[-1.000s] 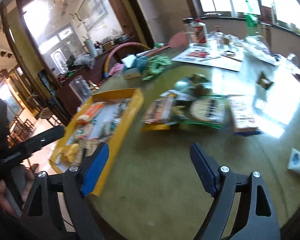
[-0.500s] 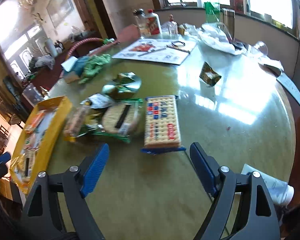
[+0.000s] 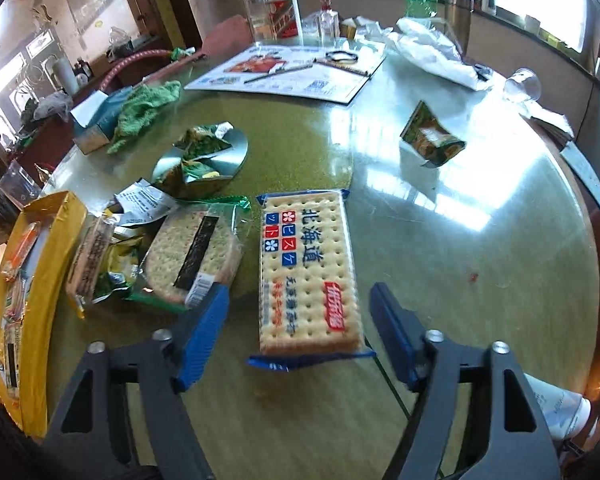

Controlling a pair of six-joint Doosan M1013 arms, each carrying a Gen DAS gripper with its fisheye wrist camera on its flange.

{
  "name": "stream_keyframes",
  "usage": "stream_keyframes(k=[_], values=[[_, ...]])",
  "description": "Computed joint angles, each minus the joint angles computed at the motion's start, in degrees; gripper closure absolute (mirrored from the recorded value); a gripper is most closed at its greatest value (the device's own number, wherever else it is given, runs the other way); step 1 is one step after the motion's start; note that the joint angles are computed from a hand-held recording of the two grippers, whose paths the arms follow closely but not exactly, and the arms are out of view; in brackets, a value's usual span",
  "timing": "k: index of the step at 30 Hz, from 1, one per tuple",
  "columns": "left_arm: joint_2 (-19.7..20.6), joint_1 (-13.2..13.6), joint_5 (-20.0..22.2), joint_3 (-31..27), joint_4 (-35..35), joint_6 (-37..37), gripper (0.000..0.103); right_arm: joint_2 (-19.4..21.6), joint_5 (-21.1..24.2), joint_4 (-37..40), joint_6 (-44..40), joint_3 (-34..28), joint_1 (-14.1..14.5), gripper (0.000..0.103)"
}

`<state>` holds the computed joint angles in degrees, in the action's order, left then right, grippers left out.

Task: Organize snacks
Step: 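Grasp the blue-white cracker pack with the right tool while the left tool grasps the brown cracker pack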

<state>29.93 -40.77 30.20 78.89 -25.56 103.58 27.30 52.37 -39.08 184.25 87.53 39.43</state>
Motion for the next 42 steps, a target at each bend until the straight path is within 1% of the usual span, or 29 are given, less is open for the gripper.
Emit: stream_keyframes(k=[4, 6, 8, 10, 12, 17, 20, 22, 23, 24, 25, 27, 29, 32, 36, 39, 42], values=[[0.7, 0.2, 0.9, -0.8, -0.5, 0.2, 0.021, 0.9, 1.0, 1.4, -1.7, -1.0, -0.5, 0.035], [1.1, 0.3, 1.5, -1.4, -0.9, 0.4, 0.021, 1.3, 2.1, 1.8, -2.2, -1.6, -0.6, 0.038], [1.6, 0.4, 2.3, -2.2, -1.1, 0.3, 0.021, 1.8, 3.1, 2.1, -2.7, -2.1, -0.7, 0.04], [2.5, 0.4, 3.6, -3.5, -0.8, 0.3, 0.021, 2.1, 3.2, 2.6, -3.4, -2.3, -0.9, 0.04], [3.1, 0.4, 4.6, -4.6, 0.1, -0.3, 0.021, 2.4, 3.7, 3.1, -3.8, -2.4, -1.1, 0.044], [5.1, 0.7, 8.2, -7.9, -0.7, -0.1, 0.021, 2.7, 4.3, 2.6, -3.7, -2.6, -0.9, 0.046], [6.9, 0.6, 11.5, -11.1, 0.0, -1.2, 0.021, 2.8, 4.9, 2.3, -3.5, -2.7, -0.6, 0.047], [8.5, 0.6, 14.3, -13.9, 0.2, -1.7, 0.021, 2.2, 3.4, 2.2, -1.7, -1.9, -0.5, 0.047], [9.1, 0.6, 15.5, -15.0, 0.1, -2.1, 0.021, 1.6, 1.8, 1.7, 0.0, -1.0, -0.4, 0.047], [10.2, 0.7, 17.1, -16.8, 0.0, -2.6, 0.021, 0.7, 0.2, 0.4, 3.3, 0.2, 0.0, 0.047], [11.4, 0.8, 18.9, -18.8, -0.4, -3.0, 0.021, 0.1, 0.0, -0.9, 5.6, 0.7, 0.4, 0.047], [13.5, 0.7, 21.2, -22.2, 1.0, -5.8, 0.021, -1.4, -0.8, -4.8, 11.7, 2.4, 1.9, 0.047], [15.9, 0.8, 23.9, -26.0, 1.8, -7.2, 0.021, -2.7, -2.8, -8.5, 17.1, 4.1, 3.4, 0.047], [19.2, 0.9, 27.6, -31.0, 2.3, -8.9, 0.021, -3.7, -3.3, -13.2, 22.6, 5.1, 5.5, 0.047], [20.8, 0.6, 29.5, -33.7, 3.3, -10.3, 0.021, -3.9, -3.5, -16.3, 25.7, 5.4, 7.2, 0.047], [21.2, 0.1, 29.5, -34.6, 5.7, -10.9, 0.021, -3.6, -2.9, -16.8, 25.6, 4.9, 8.0, 0.047], [22.4, 0.1, 30.6, -36.5, 7.6, -12.7, 0.021, -3.6, -3.0, -17.2, 25.8, 4.8, 8.3, 0.047]])
